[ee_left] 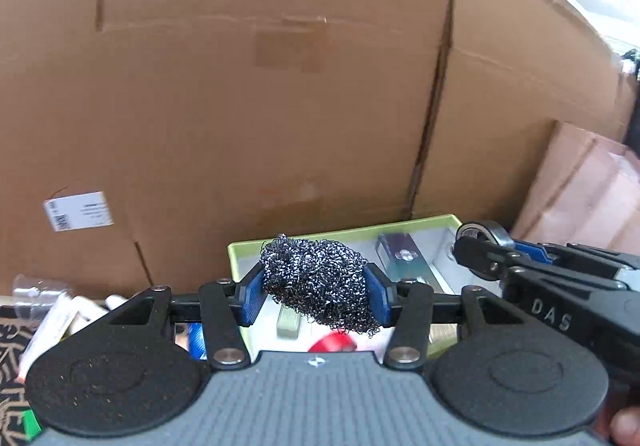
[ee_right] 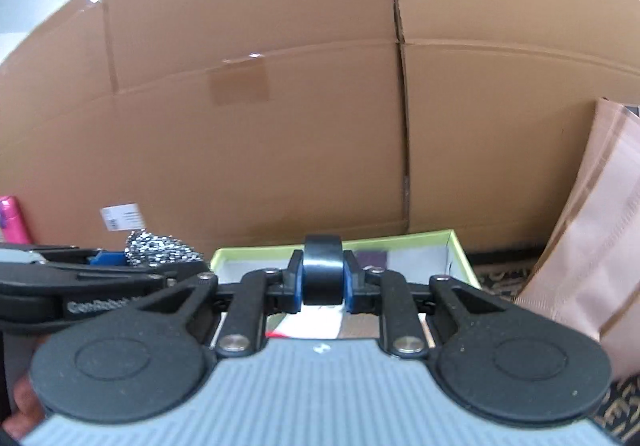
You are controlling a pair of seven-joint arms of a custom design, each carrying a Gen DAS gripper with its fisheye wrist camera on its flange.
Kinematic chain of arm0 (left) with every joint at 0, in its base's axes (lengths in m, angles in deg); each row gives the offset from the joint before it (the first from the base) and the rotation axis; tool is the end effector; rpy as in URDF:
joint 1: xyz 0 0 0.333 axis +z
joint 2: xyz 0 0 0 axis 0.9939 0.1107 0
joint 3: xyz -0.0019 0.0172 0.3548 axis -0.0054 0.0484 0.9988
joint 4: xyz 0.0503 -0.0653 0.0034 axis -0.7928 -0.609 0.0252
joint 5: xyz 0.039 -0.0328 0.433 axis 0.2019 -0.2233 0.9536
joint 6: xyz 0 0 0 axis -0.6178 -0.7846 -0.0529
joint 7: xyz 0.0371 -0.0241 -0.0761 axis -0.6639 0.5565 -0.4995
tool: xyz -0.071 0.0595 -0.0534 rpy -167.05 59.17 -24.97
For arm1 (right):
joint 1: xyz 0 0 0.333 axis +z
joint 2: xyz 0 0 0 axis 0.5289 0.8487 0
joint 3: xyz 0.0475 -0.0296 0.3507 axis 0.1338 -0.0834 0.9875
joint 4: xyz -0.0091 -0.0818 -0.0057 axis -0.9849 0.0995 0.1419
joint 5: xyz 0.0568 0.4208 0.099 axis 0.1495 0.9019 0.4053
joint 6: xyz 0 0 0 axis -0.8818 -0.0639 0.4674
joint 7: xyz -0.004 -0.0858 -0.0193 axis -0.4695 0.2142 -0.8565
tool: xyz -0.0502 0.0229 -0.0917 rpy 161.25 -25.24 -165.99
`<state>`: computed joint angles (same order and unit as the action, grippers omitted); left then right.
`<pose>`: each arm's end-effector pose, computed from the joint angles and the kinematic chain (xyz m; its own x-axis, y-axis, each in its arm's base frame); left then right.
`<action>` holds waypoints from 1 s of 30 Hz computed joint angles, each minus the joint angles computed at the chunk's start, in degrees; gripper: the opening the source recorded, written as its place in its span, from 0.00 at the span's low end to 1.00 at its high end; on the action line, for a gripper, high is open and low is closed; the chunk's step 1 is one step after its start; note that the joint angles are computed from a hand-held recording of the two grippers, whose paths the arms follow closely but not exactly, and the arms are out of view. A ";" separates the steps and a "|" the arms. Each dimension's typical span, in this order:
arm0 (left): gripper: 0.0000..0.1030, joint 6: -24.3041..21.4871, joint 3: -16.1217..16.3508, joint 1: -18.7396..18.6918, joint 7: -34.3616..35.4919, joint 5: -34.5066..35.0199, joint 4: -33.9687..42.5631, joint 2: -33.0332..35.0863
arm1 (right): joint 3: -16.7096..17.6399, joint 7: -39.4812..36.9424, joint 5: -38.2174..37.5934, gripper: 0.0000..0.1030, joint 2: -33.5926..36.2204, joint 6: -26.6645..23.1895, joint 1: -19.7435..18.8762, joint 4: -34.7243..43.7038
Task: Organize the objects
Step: 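Drop the steel wool and black tape into the green box, open both grippers, then grasp the green floral box with the right gripper while the left grasps the yellow medicine box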
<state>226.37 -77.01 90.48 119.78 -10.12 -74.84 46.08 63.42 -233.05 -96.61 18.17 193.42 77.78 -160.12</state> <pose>0.6967 -0.3729 0.3937 -0.7283 -0.6825 0.0614 -0.3739 0.3208 -0.8702 0.5731 0.5004 0.4148 -0.4921 -0.8620 -0.1217 -0.3028 0.3005 -0.9045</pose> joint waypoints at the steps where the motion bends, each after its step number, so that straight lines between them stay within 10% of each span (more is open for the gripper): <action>1: 0.53 -0.61 2.98 -3.17 -0.82 -0.38 2.17 0.39 | -0.16 -0.46 0.38 0.17 0.39 0.90 -0.76 0.32; 5: 0.51 -6.45 12.68 -12.81 -4.03 -3.33 11.51 3.58 | -1.05 -0.40 2.25 0.18 2.37 8.51 -4.29 0.84; 12: 0.56 -14.07 12.19 -12.55 0.72 -8.89 17.85 7.40 | -3.65 0.05 2.84 0.37 5.10 14.75 -4.19 1.72; 20: 0.64 -10.71 4.98 -5.14 10.34 -16.40 10.90 3.99 | -4.33 1.93 1.46 0.42 4.70 9.78 -0.90 3.12; 26: 0.70 -1.50 -6.77 12.43 17.69 -16.76 -2.78 0.20 | -2.38 -3.64 0.90 0.54 7.49 9.99 1.75 7.82; 30: 0.72 3.41 -5.75 19.80 16.13 -14.21 -10.12 -3.21 | -1.40 -13.80 4.79 0.55 15.80 16.77 1.77 18.30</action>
<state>229.78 -82.76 110.28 135.91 -24.33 -84.96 42.87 62.02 -246.85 -91.82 33.97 210.19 79.55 -141.82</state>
